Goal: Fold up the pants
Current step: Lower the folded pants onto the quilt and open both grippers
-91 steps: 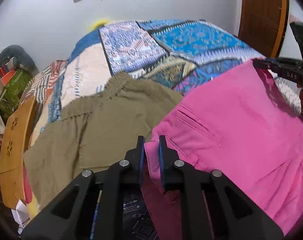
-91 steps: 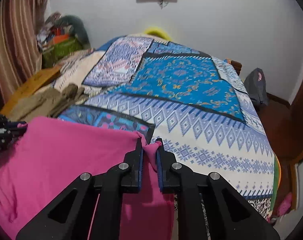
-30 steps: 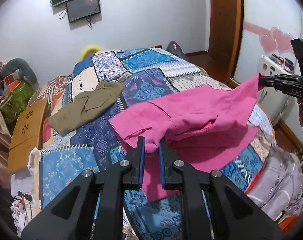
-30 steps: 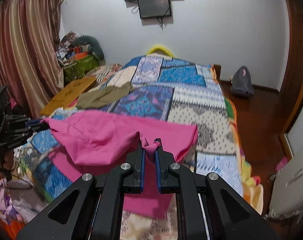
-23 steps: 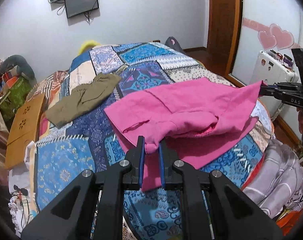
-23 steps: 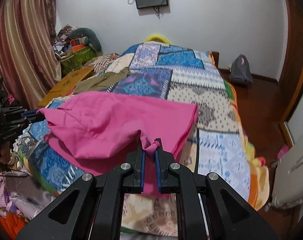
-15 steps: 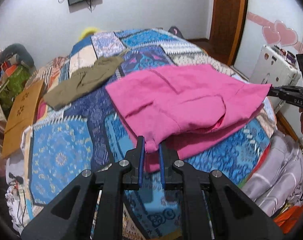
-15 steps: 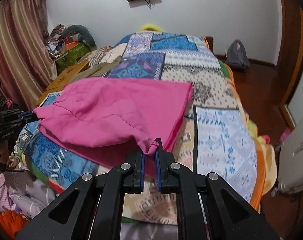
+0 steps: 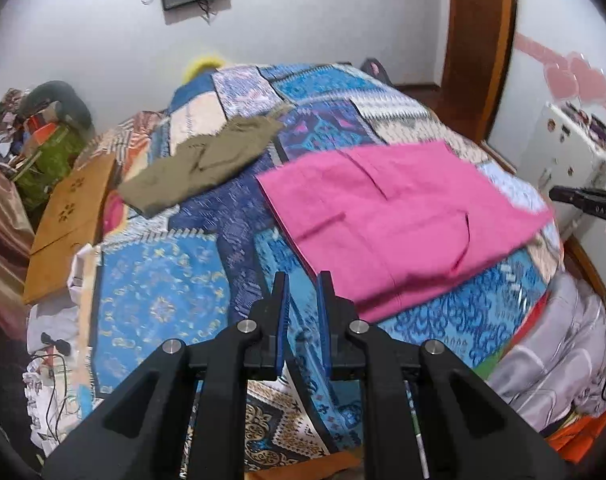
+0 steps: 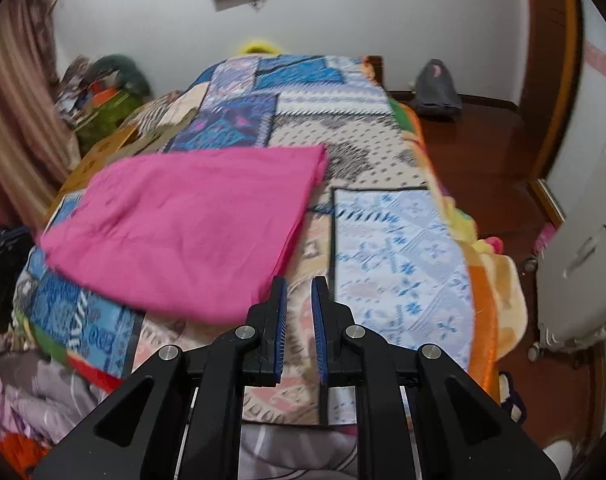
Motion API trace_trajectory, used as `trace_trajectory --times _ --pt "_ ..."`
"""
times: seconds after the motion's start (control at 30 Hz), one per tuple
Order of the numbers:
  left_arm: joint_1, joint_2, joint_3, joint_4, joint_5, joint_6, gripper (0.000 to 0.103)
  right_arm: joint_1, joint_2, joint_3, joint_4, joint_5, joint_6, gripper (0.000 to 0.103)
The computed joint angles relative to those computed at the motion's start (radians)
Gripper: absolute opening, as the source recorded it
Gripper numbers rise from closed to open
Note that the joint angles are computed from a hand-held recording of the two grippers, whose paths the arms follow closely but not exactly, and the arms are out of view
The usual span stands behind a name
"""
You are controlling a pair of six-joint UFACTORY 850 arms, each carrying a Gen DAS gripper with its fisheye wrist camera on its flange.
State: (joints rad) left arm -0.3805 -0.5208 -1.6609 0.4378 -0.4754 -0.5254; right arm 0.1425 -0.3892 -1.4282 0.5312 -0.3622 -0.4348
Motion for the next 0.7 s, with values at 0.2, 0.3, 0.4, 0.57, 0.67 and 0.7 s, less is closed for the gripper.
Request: trace_trajectory --times 0.2,0.3,0.4,0.57,0.67,0.7 --pt "0.004 -0.024 -0.066 -0.092 0.022 0.034 0.013 0.031 0.006 -0.038 0.135 0.033 -0.165 0.011" --pt "-0.001 -0.065 -0.121 -0.2 0.018 0.116 0.013 0.059 -0.013 -0.06 0.207 0.031 -0.252 0.011" --pt "-0.011 -0.102 -0.16 -0.285 0.011 0.193 0.013 0.081 -0.045 -0.084 0.225 0.02 -0.273 0.011" --pt "-0.027 -0.152 -0.192 -0.309 -0.033 0.236 0.013 0.097 -0.109 -0.124 0.146 -0.054 -0.203 0.011" --pt "-0.027 -0.16 -0.176 -0.297 -0.047 0.234 0.013 0.105 -0.126 -0.125 0.047 -0.09 -0.124 0.011" --pt "-0.024 -0.15 -0.157 -0.301 -0.034 0.234 0.013 0.106 -0.12 -0.11 0.042 -0.081 -0.127 0.011"
